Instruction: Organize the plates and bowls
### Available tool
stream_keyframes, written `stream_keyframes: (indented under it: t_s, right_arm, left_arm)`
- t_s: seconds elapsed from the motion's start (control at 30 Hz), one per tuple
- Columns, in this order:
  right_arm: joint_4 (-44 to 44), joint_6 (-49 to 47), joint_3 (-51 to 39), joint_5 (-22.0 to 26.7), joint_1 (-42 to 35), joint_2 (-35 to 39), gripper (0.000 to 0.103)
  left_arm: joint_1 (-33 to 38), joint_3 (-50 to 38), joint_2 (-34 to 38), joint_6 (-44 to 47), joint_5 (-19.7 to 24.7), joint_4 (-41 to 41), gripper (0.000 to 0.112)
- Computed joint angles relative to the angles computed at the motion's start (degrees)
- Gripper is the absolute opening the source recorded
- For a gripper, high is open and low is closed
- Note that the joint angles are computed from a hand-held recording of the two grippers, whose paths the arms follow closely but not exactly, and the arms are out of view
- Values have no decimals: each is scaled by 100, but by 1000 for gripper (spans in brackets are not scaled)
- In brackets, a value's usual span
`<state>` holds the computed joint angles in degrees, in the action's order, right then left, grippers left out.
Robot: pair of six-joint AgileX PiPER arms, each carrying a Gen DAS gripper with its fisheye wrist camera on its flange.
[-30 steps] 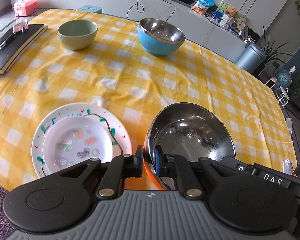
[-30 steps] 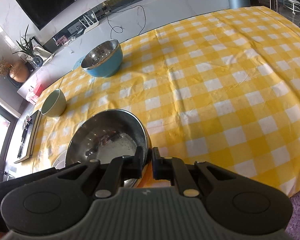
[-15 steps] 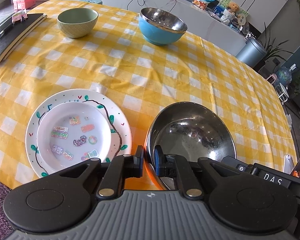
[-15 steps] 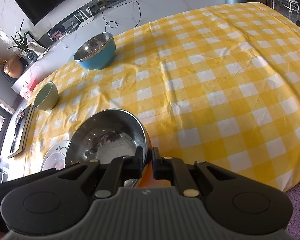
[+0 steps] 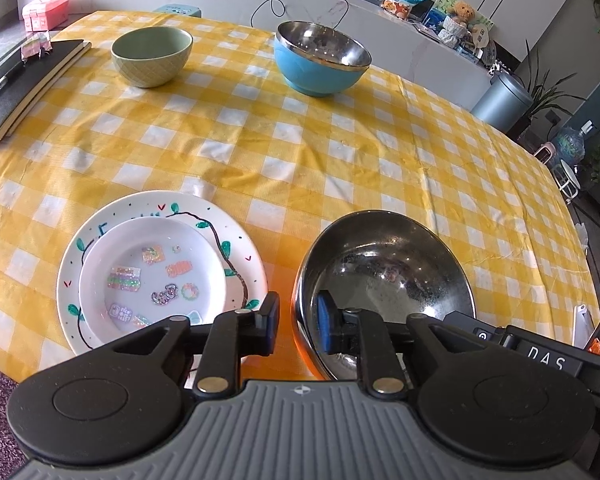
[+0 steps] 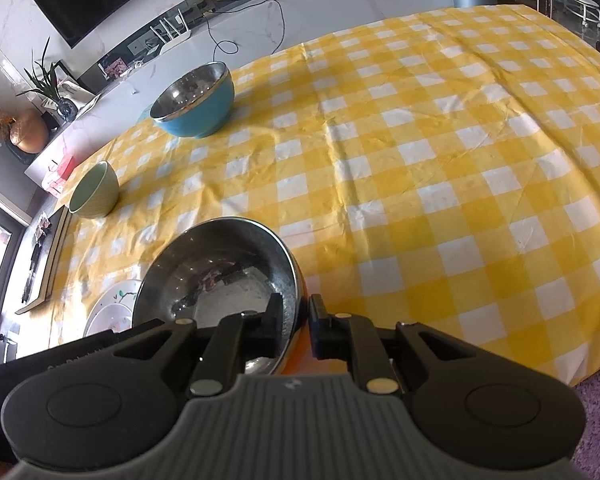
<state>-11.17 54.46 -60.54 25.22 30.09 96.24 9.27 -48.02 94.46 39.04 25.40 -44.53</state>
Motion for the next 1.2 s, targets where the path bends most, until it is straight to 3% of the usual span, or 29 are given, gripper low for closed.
stream_keyframes:
  t_s: [0.2,0.6,0.93,1.2]
  right_arm:
    - [-392,266,-14,-49,25,-67,30]
    - [-640,-26,-759,60,-153,186,31]
    - [164,-1349,-2549,547,-437,1232,31]
    - [637,-2090,-4729,1460,-617,2572,31]
  left_arm:
    - [56,-117,-31,60,63,-35,29]
    - [-5,-1017,198,-109,240,327,30]
    - [-34,-2597,997,-511,706,891,30]
    - [-128,-4336,2111,-1226,1269,1691,30]
